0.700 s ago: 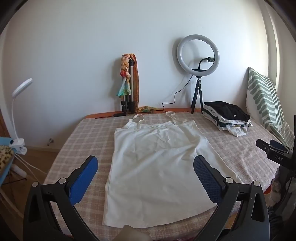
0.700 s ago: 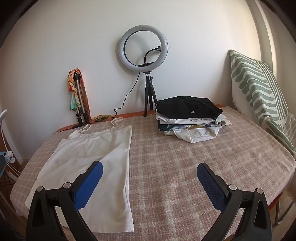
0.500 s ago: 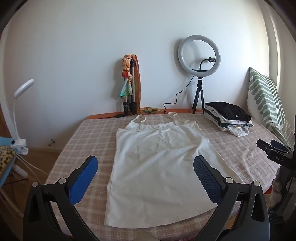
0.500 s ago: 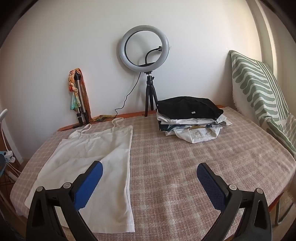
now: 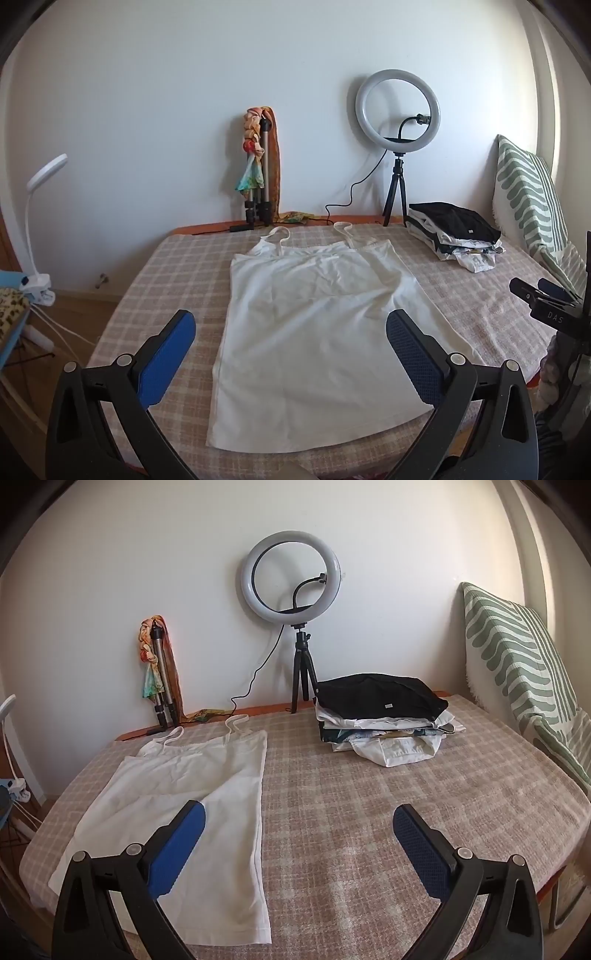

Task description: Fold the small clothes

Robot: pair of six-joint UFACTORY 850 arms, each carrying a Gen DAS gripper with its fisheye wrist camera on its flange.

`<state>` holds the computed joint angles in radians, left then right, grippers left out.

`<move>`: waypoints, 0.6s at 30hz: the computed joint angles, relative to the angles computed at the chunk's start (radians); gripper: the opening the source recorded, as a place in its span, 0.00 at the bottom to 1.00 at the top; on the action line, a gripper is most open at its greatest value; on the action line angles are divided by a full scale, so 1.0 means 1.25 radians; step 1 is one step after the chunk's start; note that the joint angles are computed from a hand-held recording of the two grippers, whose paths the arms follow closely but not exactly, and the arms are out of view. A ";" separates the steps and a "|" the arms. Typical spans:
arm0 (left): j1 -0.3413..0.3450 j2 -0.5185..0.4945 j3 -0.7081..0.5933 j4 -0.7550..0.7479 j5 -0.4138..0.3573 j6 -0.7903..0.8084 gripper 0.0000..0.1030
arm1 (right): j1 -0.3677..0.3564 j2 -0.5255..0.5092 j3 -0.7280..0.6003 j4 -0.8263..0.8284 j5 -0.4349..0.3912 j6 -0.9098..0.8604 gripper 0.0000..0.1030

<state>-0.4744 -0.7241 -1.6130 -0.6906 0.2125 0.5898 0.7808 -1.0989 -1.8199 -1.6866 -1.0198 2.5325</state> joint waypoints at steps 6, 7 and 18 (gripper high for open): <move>0.003 0.002 0.002 0.016 0.002 -0.017 1.00 | -0.001 -0.001 -0.002 -0.002 0.000 -0.001 1.00; 0.003 0.002 0.002 0.019 0.002 -0.020 1.00 | -0.001 -0.001 0.000 -0.004 0.000 0.002 1.00; -0.001 0.001 0.002 0.004 0.005 -0.006 1.00 | -0.001 -0.007 -0.009 -0.003 0.000 -0.002 1.00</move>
